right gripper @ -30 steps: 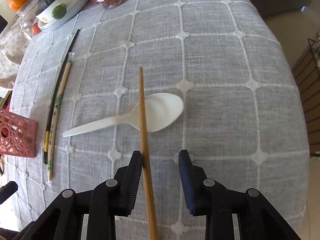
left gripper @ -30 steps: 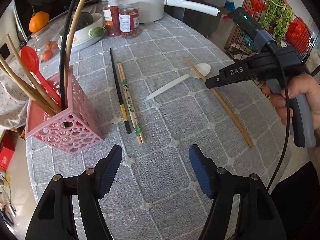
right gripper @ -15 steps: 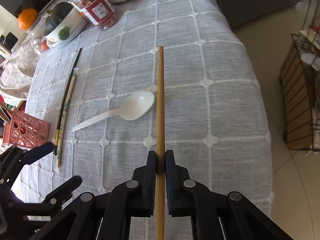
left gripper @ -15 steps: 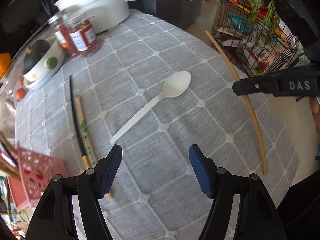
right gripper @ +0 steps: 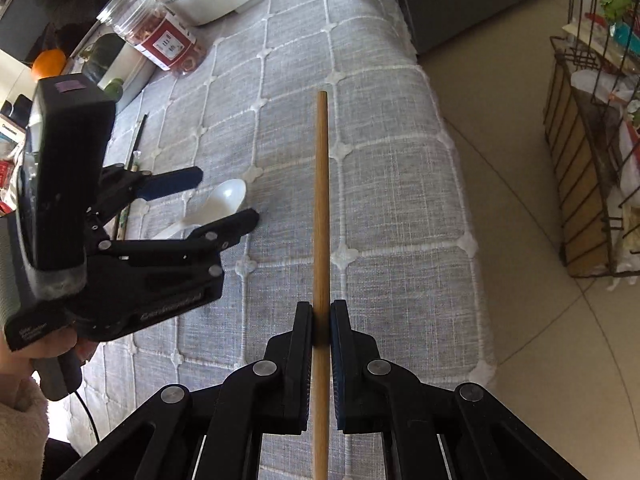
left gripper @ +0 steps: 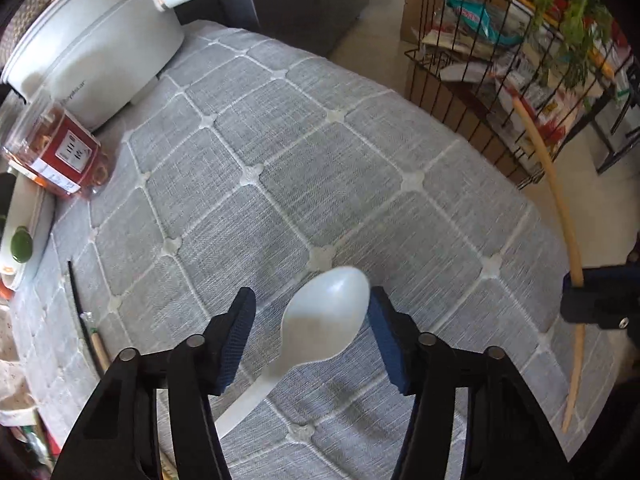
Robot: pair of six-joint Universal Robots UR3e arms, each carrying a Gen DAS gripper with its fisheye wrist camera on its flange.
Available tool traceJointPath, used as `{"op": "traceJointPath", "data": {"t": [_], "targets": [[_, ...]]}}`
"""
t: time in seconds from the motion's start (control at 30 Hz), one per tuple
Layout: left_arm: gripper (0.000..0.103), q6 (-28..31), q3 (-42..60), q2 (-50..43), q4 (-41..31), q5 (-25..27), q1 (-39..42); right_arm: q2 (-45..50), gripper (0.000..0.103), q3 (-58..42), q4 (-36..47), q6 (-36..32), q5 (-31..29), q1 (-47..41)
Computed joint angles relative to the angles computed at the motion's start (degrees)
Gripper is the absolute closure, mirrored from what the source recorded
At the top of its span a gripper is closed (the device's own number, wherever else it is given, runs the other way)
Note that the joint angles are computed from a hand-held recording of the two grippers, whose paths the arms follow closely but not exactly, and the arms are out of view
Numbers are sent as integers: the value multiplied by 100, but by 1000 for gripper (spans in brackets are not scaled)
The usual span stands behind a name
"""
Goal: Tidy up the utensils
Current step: 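Grasp the white plastic spoon with the left tool while the right tool lifts the chopstick, then lower the white spoon and wooden chopstick into the pink basket and open both tools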
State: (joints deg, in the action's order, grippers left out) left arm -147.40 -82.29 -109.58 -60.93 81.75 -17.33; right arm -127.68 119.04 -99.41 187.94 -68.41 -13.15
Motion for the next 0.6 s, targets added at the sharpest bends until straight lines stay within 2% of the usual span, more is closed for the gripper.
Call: {"op": "traceJointPath", "data": {"t": [0.03,0.1,0.13,0.2,0.33,0.5,0.6], "targets": [[62,-82,159,-75,-206,-115,50,-21,96,13,4,1,20,-19],[65,-207,277,-130,-320,-168,94,-56,96,25,26,-10,41,-51],[70,-222,281,-126,-332,-173,98,-51,96,24,18,2,36,-46],[89,-324,261,-66,-353,-107,115,-11,96,17,-29,66,19,-2],[92,-571,-192,423,-221,-144,293,156,96,-48,-268,307,-72,243],[93,-411,-1068,1553,-75,-663,799,377,96,-214,-692,704,-268,753],[93,-41,-1529,2519,-405,-1276,1353,539,96,-381,-1019,1021,-433,1167]]}}
